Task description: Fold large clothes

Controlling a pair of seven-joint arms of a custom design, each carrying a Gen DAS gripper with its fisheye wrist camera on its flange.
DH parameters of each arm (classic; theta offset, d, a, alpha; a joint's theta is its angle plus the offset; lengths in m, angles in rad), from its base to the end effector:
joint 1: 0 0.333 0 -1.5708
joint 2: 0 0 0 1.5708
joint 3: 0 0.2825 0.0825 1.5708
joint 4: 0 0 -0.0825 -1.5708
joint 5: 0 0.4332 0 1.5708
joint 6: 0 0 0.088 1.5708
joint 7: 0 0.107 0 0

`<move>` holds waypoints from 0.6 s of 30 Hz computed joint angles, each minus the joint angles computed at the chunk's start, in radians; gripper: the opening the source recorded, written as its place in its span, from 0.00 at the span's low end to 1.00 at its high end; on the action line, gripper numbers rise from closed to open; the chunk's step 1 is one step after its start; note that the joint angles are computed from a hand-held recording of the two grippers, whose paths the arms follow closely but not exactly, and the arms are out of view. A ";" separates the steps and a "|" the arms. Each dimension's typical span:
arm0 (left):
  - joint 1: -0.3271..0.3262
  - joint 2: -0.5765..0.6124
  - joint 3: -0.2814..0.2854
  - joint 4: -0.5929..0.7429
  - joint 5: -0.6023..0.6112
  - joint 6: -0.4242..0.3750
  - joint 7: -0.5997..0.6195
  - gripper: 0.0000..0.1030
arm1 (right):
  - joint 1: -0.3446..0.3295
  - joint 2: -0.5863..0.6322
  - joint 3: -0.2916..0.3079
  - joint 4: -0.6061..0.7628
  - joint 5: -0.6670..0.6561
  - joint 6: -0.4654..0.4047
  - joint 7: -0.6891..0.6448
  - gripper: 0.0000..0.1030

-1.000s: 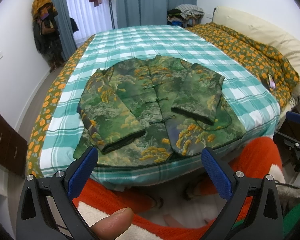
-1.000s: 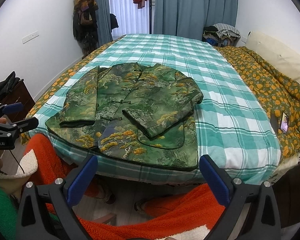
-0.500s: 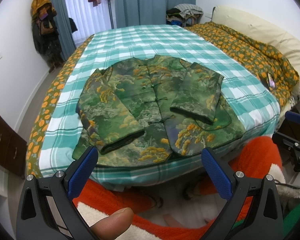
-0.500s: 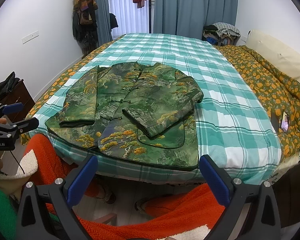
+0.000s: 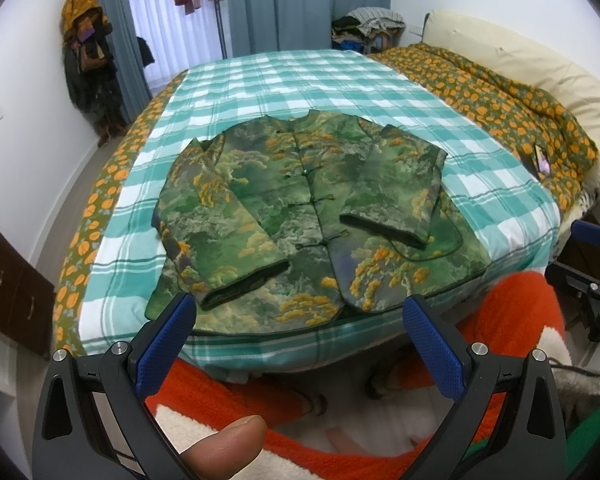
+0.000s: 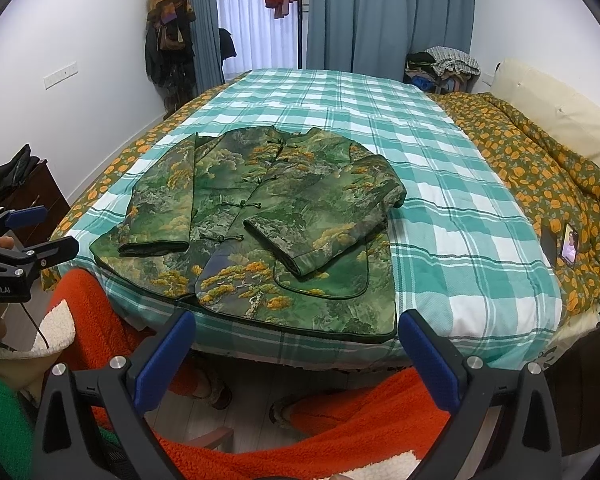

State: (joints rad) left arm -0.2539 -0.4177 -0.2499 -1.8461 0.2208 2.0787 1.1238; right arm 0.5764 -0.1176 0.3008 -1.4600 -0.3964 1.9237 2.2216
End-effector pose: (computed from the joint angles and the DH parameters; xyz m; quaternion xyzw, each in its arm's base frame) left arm 0.4446 -0.2658 0.7303 -0.6244 0.6996 -0.2459 0.2454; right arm 0.3844 0.4417 0.7635 -0.7432 0.5701 -0.2190 0.2734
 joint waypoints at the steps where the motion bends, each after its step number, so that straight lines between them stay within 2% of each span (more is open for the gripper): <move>1: 0.000 0.000 0.001 0.001 0.000 -0.001 0.003 1.00 | 0.000 0.000 0.000 0.001 0.000 -0.001 -0.001 1.00; 18: 0.005 0.002 0.010 0.001 -0.014 -0.002 0.015 1.00 | 0.004 0.016 -0.008 0.030 0.003 -0.016 -0.032 1.00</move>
